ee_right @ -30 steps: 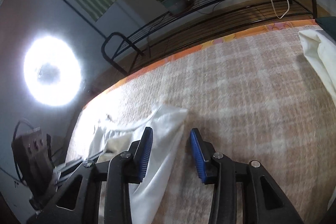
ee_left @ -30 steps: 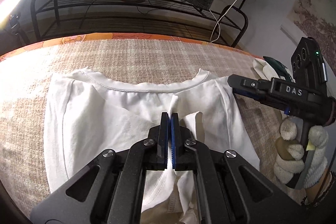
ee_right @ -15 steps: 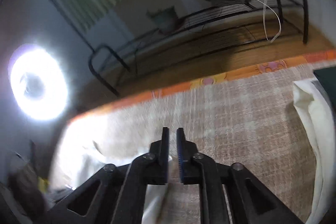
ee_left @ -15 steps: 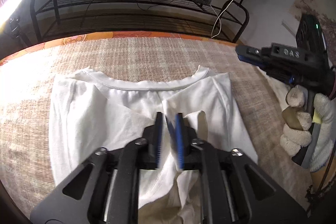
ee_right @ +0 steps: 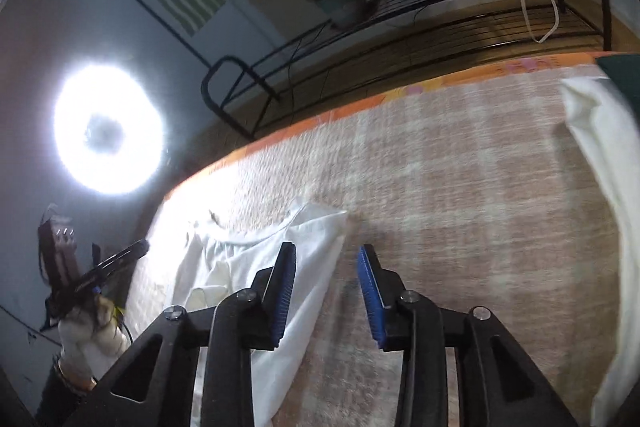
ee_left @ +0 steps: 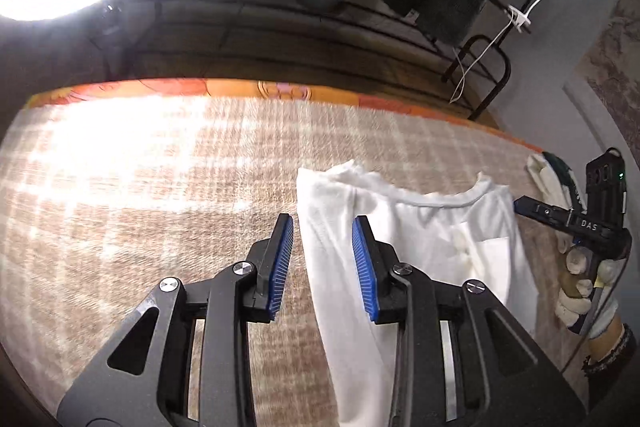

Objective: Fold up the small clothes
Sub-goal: 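Grasp the collar edge with the left gripper while the right grasps it too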

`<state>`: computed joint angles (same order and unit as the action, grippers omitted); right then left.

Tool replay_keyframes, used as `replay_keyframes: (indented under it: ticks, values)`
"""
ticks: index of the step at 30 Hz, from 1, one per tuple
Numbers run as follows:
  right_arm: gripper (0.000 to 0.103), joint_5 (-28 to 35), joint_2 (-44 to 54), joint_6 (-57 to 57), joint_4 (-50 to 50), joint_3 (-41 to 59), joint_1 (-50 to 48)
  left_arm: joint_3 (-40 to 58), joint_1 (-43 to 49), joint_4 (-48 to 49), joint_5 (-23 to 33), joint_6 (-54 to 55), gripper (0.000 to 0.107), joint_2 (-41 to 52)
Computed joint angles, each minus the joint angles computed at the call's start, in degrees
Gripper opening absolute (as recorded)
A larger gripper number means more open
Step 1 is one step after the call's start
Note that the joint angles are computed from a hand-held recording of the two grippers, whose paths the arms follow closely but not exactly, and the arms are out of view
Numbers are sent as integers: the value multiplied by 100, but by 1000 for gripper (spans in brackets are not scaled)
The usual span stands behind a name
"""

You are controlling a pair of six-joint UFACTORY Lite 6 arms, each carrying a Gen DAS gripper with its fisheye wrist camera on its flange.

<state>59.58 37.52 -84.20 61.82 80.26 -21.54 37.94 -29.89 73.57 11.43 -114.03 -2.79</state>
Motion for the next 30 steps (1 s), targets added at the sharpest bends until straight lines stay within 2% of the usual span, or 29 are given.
replay_keyframes:
  ticks: [3,7,9,10,13,17,24,30]
  values:
    - [34,-544,-131,-124,38,-234,373,408,49,856,73,-752,30,771]
    - [34,-859,-145,-339,252,-272,579,850,-46,1669,379,-1432,30,1380]
    - [31,-1041,-154,-360,340,-261,698,972,-68,1800,395,-1443,18,1480]
    - [25,-1140,-146,-388,364,-234,792,1010,-41,1947,280,-1482,3,1504]
    - [6,-1205,-176,-364,258,-223,903,1052,-122,1898,385,-1308,2,1504]
    - [2,-1168,-455,-551,395,-492,835,511,-203,2551,459,-2190,1,831]
    - [2,-926,-1464,-704,474,-1216,624,57,-918,763,1066,-639,1,-418]
    - [1,-489,-2613,-661,261,-2014,243,-231,-2270,-800,2383,385,1,-1594]
